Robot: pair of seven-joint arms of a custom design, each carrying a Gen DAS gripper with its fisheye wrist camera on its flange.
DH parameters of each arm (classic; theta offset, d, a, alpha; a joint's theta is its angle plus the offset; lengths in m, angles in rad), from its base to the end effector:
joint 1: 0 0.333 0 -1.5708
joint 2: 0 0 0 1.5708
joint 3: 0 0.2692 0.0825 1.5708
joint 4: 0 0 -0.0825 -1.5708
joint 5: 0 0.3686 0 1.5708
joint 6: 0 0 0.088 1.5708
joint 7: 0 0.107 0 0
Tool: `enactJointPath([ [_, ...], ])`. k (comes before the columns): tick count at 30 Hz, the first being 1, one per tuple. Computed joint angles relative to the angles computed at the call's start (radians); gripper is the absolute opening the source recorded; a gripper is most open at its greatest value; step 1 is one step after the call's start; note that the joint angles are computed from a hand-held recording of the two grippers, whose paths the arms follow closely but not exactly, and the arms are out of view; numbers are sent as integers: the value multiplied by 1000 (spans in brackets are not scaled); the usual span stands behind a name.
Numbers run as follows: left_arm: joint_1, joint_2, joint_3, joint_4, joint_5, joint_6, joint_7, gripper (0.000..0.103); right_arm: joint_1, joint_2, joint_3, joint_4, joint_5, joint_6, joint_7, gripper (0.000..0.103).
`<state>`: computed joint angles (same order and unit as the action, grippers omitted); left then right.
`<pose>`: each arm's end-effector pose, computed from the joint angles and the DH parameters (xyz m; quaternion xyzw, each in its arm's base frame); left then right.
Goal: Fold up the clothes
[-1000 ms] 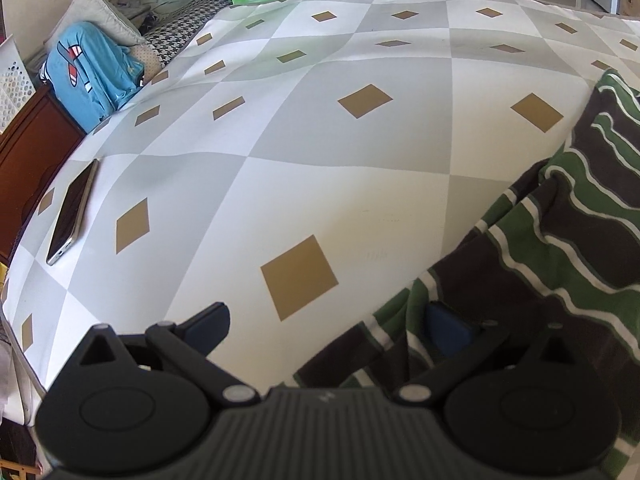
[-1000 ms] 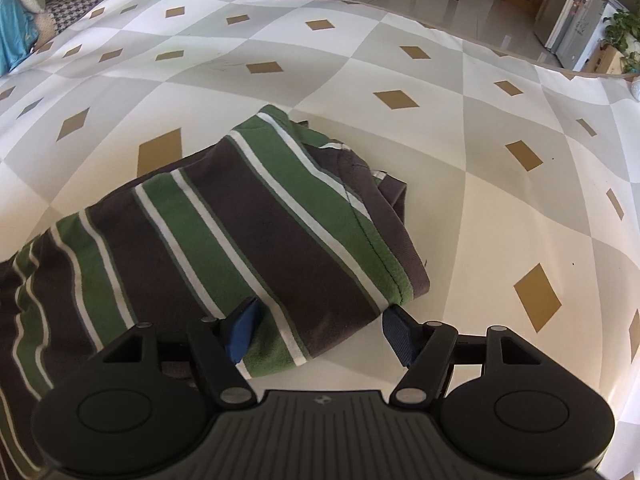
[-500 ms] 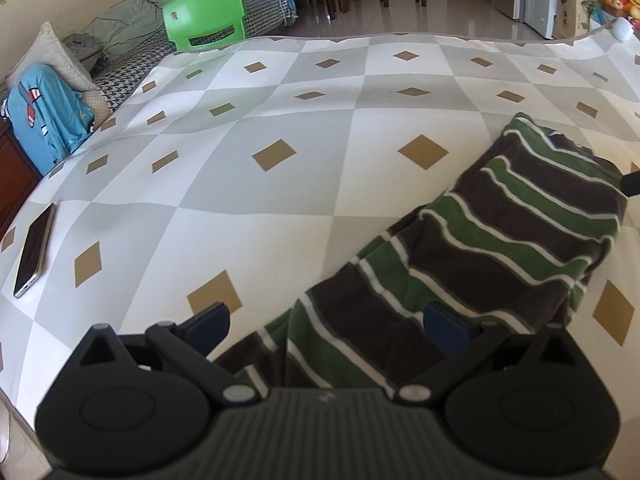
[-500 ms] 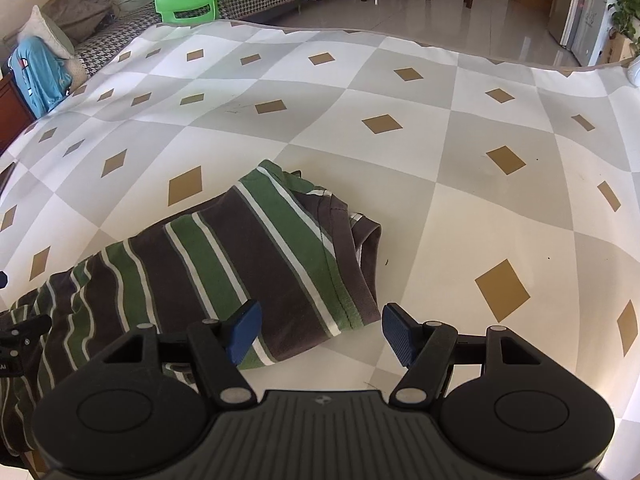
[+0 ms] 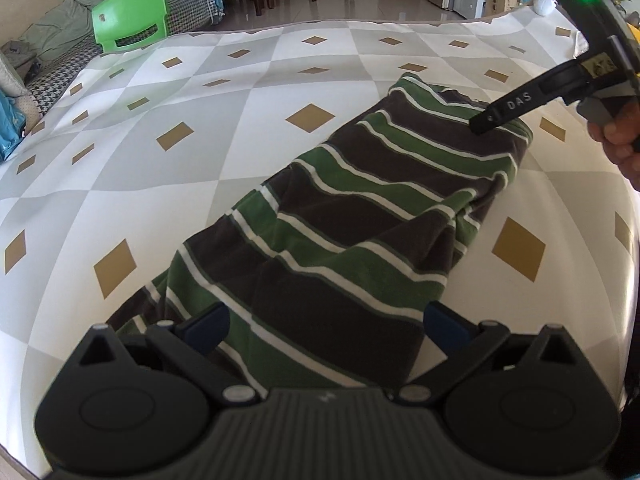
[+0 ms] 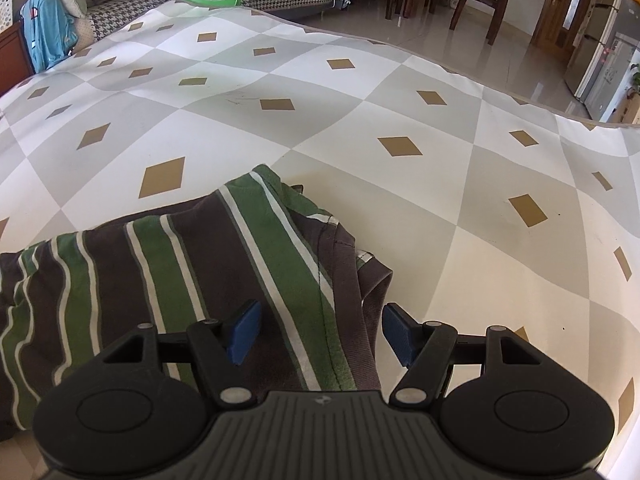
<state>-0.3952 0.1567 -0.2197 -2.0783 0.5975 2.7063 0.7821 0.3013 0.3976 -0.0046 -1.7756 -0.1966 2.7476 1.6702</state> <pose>0.4704 -0.3529 0.3665 -0.5691 0.7718 -0.2137 0.1864 0.6310 0.2014 0.3657 -0.7866 0.5458 -0.2083 0.1999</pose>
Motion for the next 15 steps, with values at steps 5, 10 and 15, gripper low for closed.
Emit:
enactJointPath([
  [5, -4, 27, -10, 19, -42, -41, 70, 103, 51, 23, -49, 8, -119, 16, 42, 64],
  [10, 17, 10, -11, -19, -135, -36, 104, 103, 51, 38, -58, 31, -137, 0, 85, 64],
  [15, 37, -43, -7, -87, -163, -30, 102, 103, 71, 41, -88, 44, -209, -22, 145, 65],
])
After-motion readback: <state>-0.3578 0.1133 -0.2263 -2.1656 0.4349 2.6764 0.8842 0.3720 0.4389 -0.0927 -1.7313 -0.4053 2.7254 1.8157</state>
